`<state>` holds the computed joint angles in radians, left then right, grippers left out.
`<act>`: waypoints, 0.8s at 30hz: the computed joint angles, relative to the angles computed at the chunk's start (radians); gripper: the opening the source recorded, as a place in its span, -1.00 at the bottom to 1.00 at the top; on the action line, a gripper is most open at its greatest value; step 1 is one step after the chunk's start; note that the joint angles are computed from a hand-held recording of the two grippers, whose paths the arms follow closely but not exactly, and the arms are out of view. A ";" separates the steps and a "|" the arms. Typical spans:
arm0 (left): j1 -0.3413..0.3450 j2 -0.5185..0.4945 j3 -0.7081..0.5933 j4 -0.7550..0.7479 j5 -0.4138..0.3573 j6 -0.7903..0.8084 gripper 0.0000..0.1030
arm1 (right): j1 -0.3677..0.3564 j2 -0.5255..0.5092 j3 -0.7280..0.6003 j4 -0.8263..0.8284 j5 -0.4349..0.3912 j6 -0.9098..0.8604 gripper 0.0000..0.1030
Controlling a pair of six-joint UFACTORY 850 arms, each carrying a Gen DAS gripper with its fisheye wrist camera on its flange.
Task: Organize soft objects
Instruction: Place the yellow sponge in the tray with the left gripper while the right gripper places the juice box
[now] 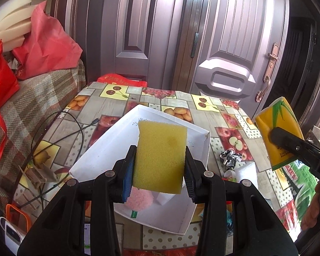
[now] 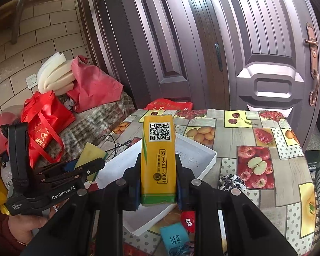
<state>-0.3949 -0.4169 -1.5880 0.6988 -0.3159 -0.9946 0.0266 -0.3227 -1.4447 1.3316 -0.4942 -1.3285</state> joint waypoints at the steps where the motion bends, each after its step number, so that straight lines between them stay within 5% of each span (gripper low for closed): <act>1: 0.002 -0.004 -0.005 -0.006 -0.002 0.004 -0.22 | 0.002 -0.006 -0.007 -0.010 -0.001 0.011 -0.54; 8: 0.019 -0.068 -0.081 -0.068 -0.032 0.057 -0.22 | 0.025 -0.059 -0.068 -0.095 -0.004 0.087 -0.54; 15: 0.052 -0.227 -0.231 -0.243 -0.141 0.186 -0.22 | 0.078 -0.220 -0.235 -0.474 -0.043 0.445 -0.53; 21: 0.065 -0.265 -0.269 -0.261 -0.163 0.182 -0.19 | 0.099 -0.319 -0.327 -0.578 -0.065 0.599 -0.53; 23: 0.072 -0.268 -0.272 -0.248 -0.156 0.152 0.01 | 0.104 -0.331 -0.339 -0.569 -0.054 0.599 -0.49; 24: 0.075 -0.269 -0.272 -0.232 -0.156 0.126 0.48 | 0.106 -0.333 -0.338 -0.555 -0.046 0.589 -0.48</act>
<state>-0.3201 -0.6863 -1.8604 0.4667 -0.4723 -0.8682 0.1325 -0.6554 -1.7823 0.7764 -0.5397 -0.7396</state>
